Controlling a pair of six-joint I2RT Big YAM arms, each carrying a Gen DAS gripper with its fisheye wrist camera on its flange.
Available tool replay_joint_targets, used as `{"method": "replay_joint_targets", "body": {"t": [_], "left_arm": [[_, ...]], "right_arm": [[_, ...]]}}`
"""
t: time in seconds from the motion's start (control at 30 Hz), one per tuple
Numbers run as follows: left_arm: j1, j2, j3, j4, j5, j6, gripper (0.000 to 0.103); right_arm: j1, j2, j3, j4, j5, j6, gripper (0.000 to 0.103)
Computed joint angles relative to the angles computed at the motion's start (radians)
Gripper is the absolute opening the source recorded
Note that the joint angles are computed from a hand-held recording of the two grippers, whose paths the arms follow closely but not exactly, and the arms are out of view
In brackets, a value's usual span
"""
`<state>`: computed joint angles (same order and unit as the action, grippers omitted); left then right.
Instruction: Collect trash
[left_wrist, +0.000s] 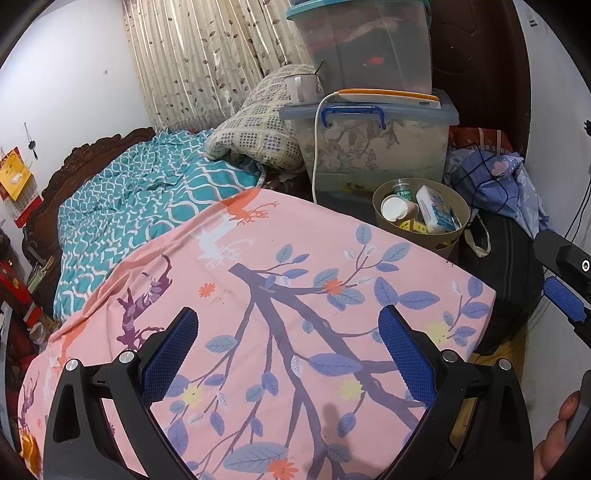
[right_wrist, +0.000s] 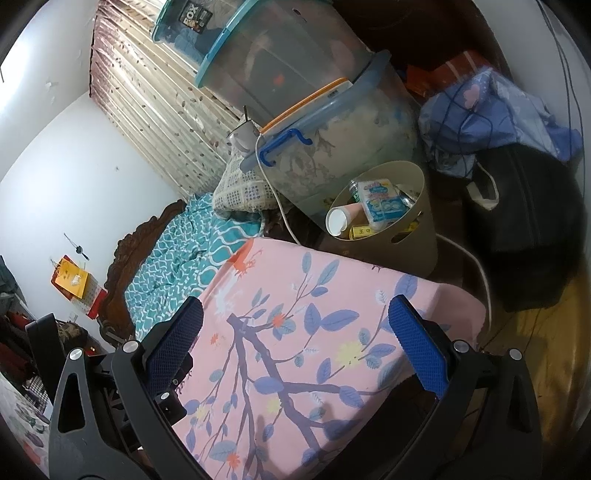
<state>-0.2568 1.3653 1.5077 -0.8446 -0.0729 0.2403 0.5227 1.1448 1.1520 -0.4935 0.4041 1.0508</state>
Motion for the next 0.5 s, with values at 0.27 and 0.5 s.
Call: {"method": "replay_joint_targets", "body": {"t": [0.27,0.5], "left_arm": [[0.015,0.004,0.002,-0.004,0.012,-0.002,0.094],[0.018,0.016,0.010,-0.012,0.010,-0.007,0.094]], "right_arm": [[0.005,0.016,0.018,-0.008,-0.001,-0.005,0.099],[0.007,0.025,0.027,-0.014,-0.003,-0.004,0.099]]}}
